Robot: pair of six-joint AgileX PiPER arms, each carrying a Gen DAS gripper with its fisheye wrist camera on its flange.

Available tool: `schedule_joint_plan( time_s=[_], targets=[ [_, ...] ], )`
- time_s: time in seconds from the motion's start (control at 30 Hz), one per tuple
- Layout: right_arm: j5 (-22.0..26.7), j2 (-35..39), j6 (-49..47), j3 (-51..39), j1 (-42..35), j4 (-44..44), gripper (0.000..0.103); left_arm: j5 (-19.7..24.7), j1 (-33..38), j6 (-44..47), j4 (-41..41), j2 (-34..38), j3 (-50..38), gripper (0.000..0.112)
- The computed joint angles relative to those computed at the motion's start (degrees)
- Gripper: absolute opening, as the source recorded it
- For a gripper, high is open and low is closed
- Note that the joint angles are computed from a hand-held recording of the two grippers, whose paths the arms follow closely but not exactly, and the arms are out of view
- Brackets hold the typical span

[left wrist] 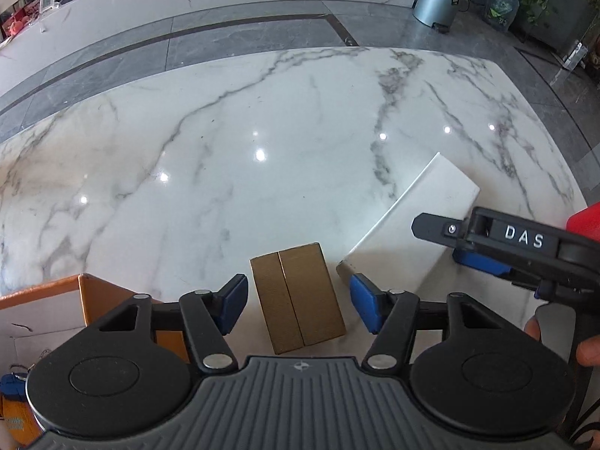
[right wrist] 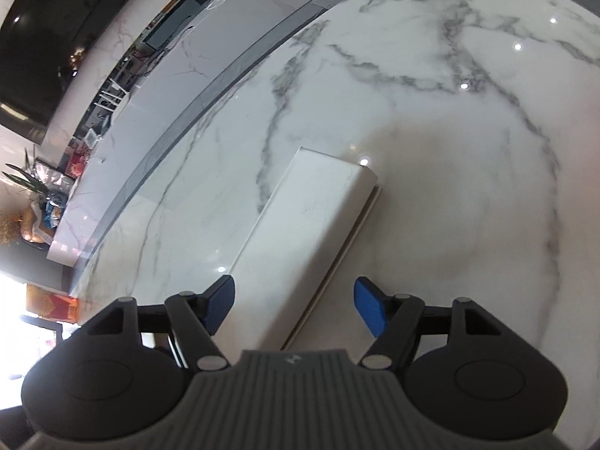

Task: Organize objects
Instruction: 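Grasp the small brown cardboard box with the left tool while the right tool grasps the white box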

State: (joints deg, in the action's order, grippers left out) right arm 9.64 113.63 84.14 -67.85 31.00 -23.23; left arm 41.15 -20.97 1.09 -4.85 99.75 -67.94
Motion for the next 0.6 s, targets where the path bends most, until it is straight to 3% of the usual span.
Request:
schedule_joint_plan(
  time_s=[0.17,0.23,0.37,0.6],
  targets=[
    [2.8,2.7,3.1,-4.5,0.3,-4.7,0.075,0.3,0.8,2.1,-1.6,1.1,-0.8,0.058],
    [6.1,4.1,3.6,-7.5,1.3,-6.4,0.076,-0.1,1.0,2.9,-2.2,0.9,-0.4,0.058],
    [14.0,7.7,3.5,-13.9,4.3,-13.5,0.068,-0.4,1.4,4.1,-3.2,0.7,0.0,0.057],
    [13.9,8.8,-6.3,-15.8,3.5,-9.5,0.067,0.0,1.5,5.0,-3.6,1.0,-0.4,0.057]
  ],
)
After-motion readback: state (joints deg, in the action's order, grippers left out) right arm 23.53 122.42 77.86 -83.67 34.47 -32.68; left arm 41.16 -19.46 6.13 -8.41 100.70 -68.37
